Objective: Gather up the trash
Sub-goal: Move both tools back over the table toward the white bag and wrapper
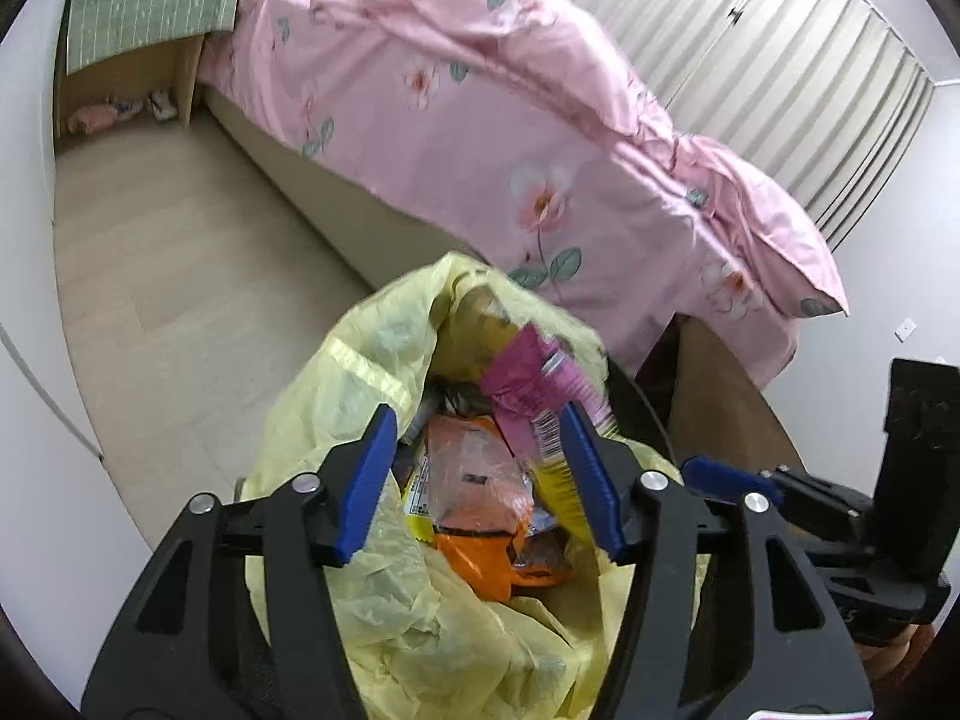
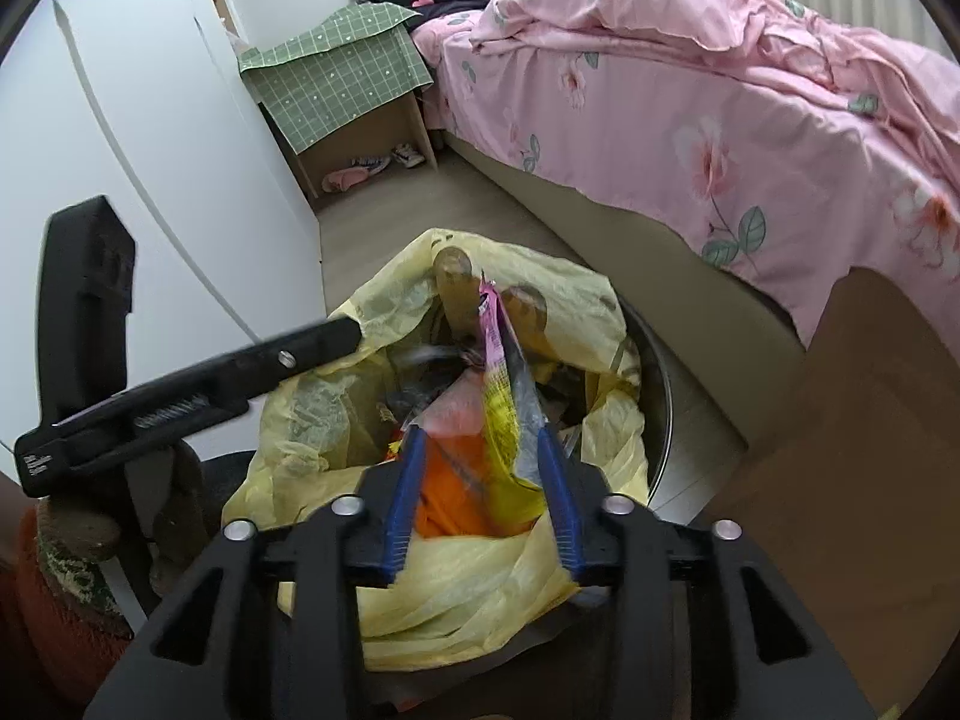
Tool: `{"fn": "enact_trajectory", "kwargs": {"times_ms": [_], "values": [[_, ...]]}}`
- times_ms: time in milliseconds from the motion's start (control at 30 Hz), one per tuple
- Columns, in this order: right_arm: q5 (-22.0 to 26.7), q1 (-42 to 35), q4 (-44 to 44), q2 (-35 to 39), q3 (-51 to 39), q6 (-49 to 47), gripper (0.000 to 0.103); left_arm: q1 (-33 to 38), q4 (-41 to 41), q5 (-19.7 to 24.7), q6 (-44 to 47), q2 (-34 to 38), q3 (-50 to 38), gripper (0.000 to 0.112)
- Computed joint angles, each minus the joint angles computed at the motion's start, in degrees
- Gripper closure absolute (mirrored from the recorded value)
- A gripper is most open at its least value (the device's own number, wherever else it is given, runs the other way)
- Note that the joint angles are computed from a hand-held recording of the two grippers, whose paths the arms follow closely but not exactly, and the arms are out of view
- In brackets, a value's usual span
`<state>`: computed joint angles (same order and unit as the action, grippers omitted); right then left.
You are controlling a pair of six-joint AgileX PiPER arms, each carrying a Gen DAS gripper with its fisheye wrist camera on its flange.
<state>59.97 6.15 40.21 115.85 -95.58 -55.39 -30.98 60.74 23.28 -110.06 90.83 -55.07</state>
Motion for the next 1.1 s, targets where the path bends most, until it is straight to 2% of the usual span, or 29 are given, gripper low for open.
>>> {"fn": "enact_trajectory", "kwargs": {"times_ms": [133, 233, 333, 467, 600, 700, 800, 867, 1000, 1100], "values": [[-0.22, -1.47, -0.56, -3.2, 3.0, -1.48, 0.066, -1.86, -2.66, 4.94, 1.87, -1.69, -0.4, 0.058], [0.27, -4.64, -0.21, -7.11, 6.1, -3.8, 0.065, -1.97, -5.56, 5.77, 3.12, -3.18, 0.18, 0.058], [-0.45, -9.2, 0.16, -12.56, 11.18, -7.45, 0.065, -3.64, -8.3, 7.87, 4.83, -3.39, -1.08, 0.057], [1.48, -18.07, 2.92, -18.08, 16.36, -12.38, 0.065, -8.71, -8.86, 11.27, 7.47, -1.8, -5.53, 0.057], [1.77, -28.83, 6.05, -23.26, 22.21, -20.18, 0.065, -14.35, -9.6, 14.7, 11.33, 2.05, -12.49, 0.054], [0.88, -37.83, 9.06, -26.57, 26.3, -26.86, 0.058, -18.33, -10.95, 16.03, 15.44, 5.96, -18.47, 0.052], [3.49, -45.66, 11.98, -26.48, 26.98, -31.08, 0.057, -21.54, -13.37, 16.36, 20.68, 10.06, -24.55, 0.052], [5.88, -50.0, 9.56, -25.56, 26.03, -32.24, 0.057, -23.37, -16.0, 17.03, 25.97, 13.63, -29.99, 0.052], [6.22, -56.49, 7.88, -24.88, 28.69, -38.3, 0.057, -25.5, -23.39, 16.63, 36.67, 19.61, -39.2, 0.052], [6.53, -60.02, 6.97, -23.26, 30.82, -40.22, 0.057, -26.93, -29.48, 18.61, 45.36, 25.16, -47.61, 0.052]]}}
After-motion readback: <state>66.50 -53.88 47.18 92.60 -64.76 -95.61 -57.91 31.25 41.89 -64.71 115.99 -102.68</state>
